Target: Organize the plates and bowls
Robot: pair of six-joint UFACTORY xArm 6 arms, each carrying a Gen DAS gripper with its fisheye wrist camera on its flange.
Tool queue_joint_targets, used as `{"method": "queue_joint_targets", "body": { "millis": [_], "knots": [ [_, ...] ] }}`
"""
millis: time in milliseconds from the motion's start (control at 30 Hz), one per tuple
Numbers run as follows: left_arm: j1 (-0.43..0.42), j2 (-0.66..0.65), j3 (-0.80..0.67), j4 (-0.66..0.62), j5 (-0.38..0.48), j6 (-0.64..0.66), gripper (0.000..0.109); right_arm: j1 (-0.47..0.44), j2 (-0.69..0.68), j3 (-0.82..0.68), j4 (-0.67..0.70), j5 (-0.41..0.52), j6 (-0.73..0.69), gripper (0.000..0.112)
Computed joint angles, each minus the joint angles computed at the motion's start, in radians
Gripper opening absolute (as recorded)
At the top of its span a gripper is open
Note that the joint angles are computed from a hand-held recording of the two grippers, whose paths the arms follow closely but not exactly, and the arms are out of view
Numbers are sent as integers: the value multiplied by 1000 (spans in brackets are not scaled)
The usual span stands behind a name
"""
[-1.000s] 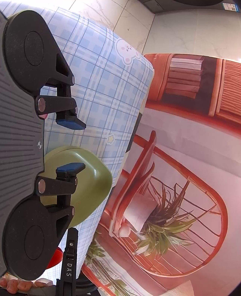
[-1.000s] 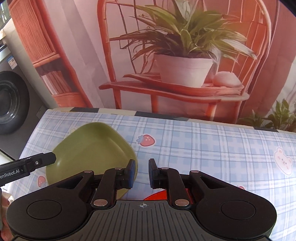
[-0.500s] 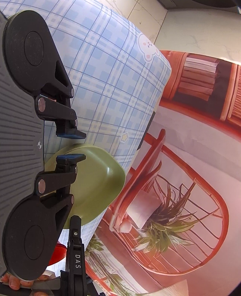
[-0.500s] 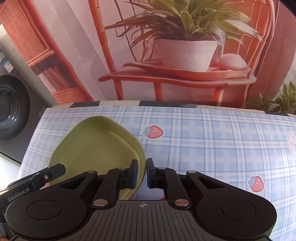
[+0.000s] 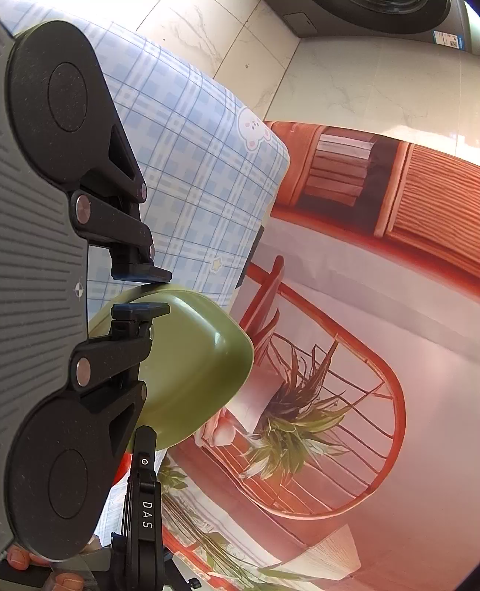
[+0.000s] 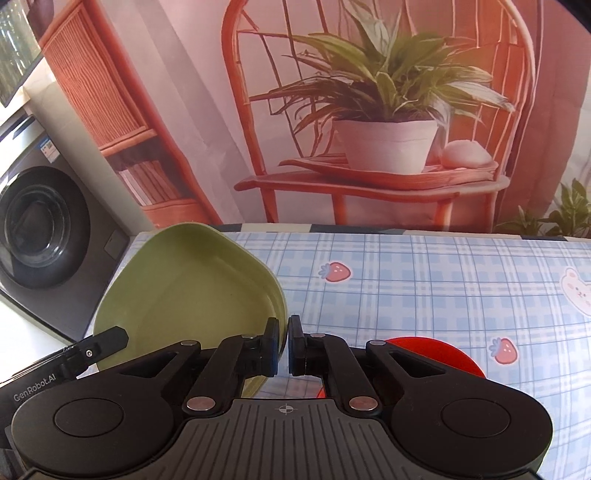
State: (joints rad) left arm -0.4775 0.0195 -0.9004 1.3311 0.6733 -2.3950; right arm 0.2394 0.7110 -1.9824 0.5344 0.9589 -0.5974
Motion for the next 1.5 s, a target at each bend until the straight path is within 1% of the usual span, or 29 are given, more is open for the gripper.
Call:
{"method": "queue_joint_targets", "body": {
  "millis": [133, 200, 300, 433, 533, 700, 867, 933, 1000, 1067, 1200, 1333, 1500],
  "knots": [
    [-79, -22, -1, -48, 59, 34, 11, -40, -142, 184, 97, -42, -78, 5],
    [-101, -28, -9, -77, 53, 71, 11, -73, -209, 264, 140, -35, -104, 5],
    [-131, -30, -32, -90, 47, 92, 11, -130, -289, 350, 195, -9, -129, 6],
    [-173, 8, -108, -109, 50, 155, 11, -217, -380, 445, 261, 13, -137, 6],
    [-201, 71, -198, -133, 43, 229, 11, -289, -428, 495, 279, 30, -134, 6],
    [-229, 200, -359, -183, -9, 352, 12, -416, -479, 556, 302, 39, -165, 7],
    [-238, 356, -537, -277, -62, 496, 12, -526, -482, 581, 304, 55, -186, 7],
    [-244, 403, -591, -314, -68, 543, 12, -556, -472, 588, 302, 51, -183, 7],
    [-257, 457, -651, -366, -49, 608, 12, -577, -462, 593, 301, 49, -174, 7],
    [-264, 501, -701, -414, -26, 667, 12, -590, -459, 611, 302, 28, -186, 7],
    [-264, 557, -761, -491, 3, 738, 12, -597, -452, 628, 311, 5, -214, 7],
    [-255, 584, -785, -506, 4, 759, 12, -599, -443, 627, 328, 2, -248, 8],
    [-247, 636, -847, -520, 36, 800, 12, -588, -439, 635, 335, -24, -276, 8]
  ]
}}
